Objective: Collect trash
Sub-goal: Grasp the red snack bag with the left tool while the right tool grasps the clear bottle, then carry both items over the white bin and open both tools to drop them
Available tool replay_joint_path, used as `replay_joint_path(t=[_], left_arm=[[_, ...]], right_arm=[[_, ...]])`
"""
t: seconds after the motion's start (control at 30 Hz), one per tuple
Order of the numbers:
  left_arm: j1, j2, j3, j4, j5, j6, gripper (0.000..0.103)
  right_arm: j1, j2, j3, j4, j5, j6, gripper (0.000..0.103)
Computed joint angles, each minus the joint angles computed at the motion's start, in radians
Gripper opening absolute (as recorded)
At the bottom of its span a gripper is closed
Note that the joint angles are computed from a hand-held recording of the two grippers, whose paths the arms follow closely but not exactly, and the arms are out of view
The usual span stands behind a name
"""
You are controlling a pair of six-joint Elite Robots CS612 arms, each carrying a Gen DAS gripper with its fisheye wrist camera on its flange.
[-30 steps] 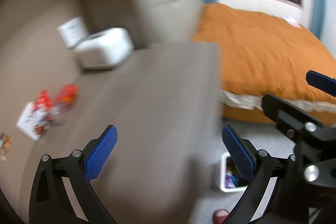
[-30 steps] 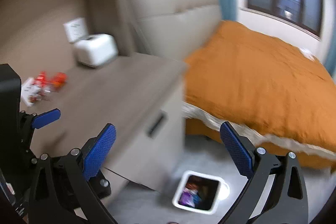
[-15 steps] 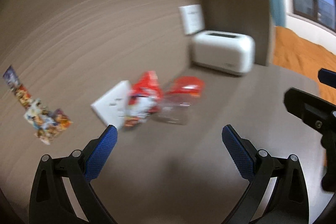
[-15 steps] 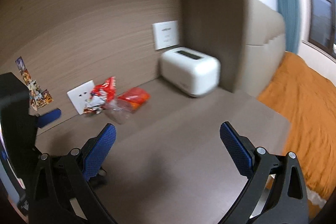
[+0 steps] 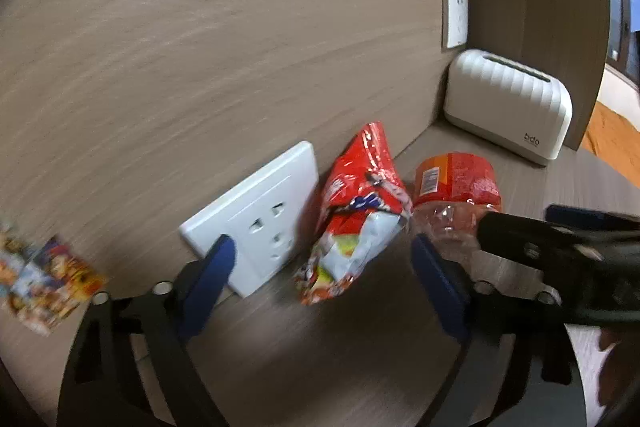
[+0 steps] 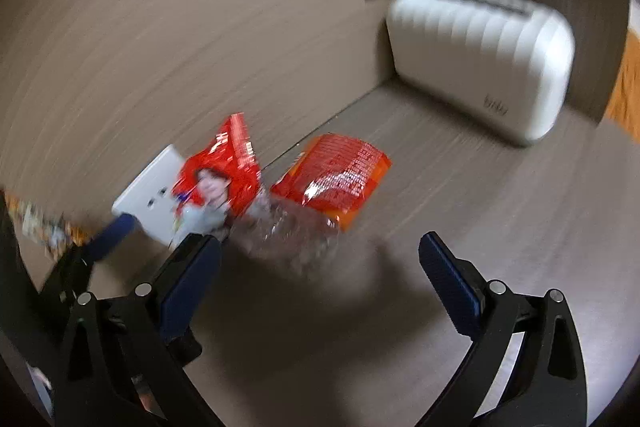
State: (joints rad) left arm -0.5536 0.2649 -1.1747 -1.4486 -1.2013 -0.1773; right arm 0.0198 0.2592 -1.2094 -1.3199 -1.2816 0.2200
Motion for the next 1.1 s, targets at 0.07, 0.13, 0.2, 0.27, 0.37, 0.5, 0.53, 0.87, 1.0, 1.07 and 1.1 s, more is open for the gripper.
replay_joint_path(t=[0.07,0.13,0.2,0.27,0.37,0.5,0.53,0.87,1.0,1.07,1.1], left_arm=[[0.003,-0.004,0.019,-0.016,-0.017,0.017,0.078],[0.002,-0.004,0.026,-0.024,-0.021,0.018,0.081],[-0.003,0.003,0.022,-0.032,-0.002,0.032,0.083],[-0.008,0.006,0.026,-0.034,0.024,0.055,0.082],[-0.003,-0.005,0.048,-0.011,-0.017,0.019,0.058],[0.004,-0.007,0.056,-0.025,-0.056,-0.003,0.049],[0.004,-0.009,0.061,-0.029,-0.061,0.001,0.045],[-0.008,-0.011,0.034,-0.030,-0.098,0.005,0.037],[-0.027,-0.002,-0.042,-0.002,-0.096,-0.001,0.037],[-0.037,-0.001,-0.071,0.015,-0.099,-0.005,0.037],[-0.045,0.001,-0.089,0.025,-0.103,-0.004,0.038]], right_arm=[[-0.009,-0.005,0.032,0.003,0.052,0.047,0.090],[-0.017,-0.007,0.055,0.005,0.105,0.088,0.082],[-0.022,-0.004,0.069,-0.027,0.143,0.119,0.076],[-0.025,-0.009,0.090,-0.030,0.187,0.124,0.061],[-0.020,-0.009,0.099,-0.054,0.194,0.119,0.050],[-0.024,0.011,0.060,-0.079,0.194,0.148,0.044],[-0.029,0.016,0.050,-0.076,0.206,0.158,0.044],[-0.052,0.051,-0.085,-0.042,0.201,0.178,0.044],[-0.064,0.066,-0.166,-0.026,0.183,0.184,0.044],[-0.083,0.063,-0.208,-0.002,0.174,0.181,0.044],[-0.090,0.065,-0.235,0.012,0.165,0.182,0.044]])
